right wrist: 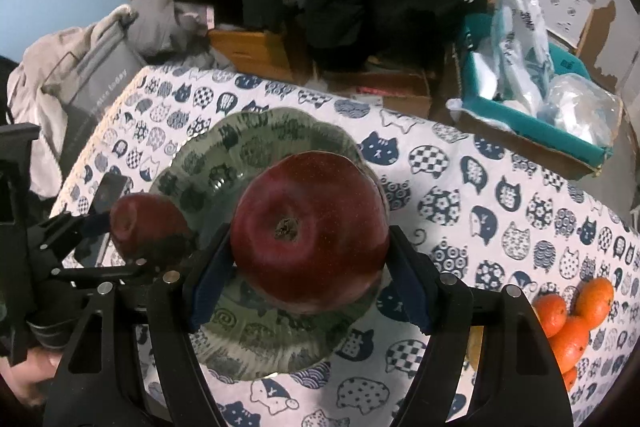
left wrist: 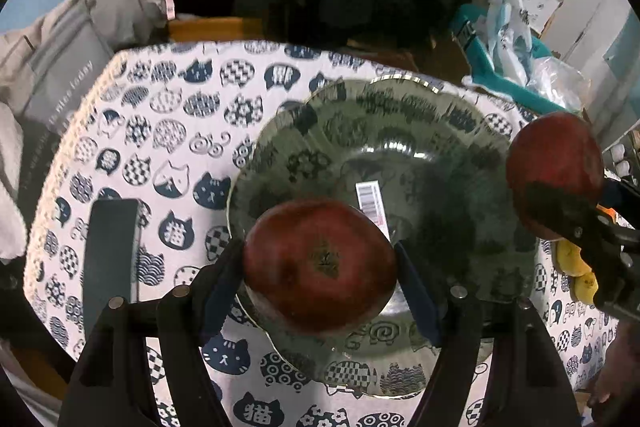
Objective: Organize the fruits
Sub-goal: 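Carry the small apple in the left tool to the bowl while the right tool carries the large one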
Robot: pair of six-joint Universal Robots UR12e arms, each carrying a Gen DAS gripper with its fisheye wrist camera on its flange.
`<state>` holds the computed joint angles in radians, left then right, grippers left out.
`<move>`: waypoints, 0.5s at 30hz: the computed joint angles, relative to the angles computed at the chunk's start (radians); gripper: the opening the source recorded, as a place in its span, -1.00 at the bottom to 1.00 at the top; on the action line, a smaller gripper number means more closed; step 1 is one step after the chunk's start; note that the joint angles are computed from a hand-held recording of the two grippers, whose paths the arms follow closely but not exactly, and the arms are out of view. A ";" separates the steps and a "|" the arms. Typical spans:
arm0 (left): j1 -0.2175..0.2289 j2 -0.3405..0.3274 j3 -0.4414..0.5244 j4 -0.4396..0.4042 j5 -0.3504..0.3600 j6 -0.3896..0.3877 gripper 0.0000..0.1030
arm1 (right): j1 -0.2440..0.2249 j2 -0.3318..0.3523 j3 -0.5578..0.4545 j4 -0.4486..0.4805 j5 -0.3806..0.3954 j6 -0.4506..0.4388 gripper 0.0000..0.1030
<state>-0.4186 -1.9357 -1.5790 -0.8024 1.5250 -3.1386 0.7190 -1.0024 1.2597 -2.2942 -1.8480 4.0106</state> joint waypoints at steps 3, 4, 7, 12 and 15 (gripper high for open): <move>-0.001 -0.009 0.002 -0.011 0.007 0.001 0.49 | -0.002 0.010 -0.006 -0.001 0.012 0.000 0.45; -0.001 -0.012 0.002 -0.014 0.006 0.002 0.49 | -0.003 0.012 -0.008 0.000 0.016 -0.001 0.45; 0.004 -0.019 0.005 -0.028 -0.009 -0.003 0.49 | -0.005 0.015 -0.008 0.002 0.025 0.002 0.45; 0.010 -0.027 0.011 -0.056 -0.030 -0.014 0.49 | -0.008 0.014 0.000 0.001 0.036 0.019 0.45; 0.013 -0.035 0.022 -0.084 -0.040 -0.023 0.49 | -0.009 0.013 0.003 -0.003 0.040 0.023 0.45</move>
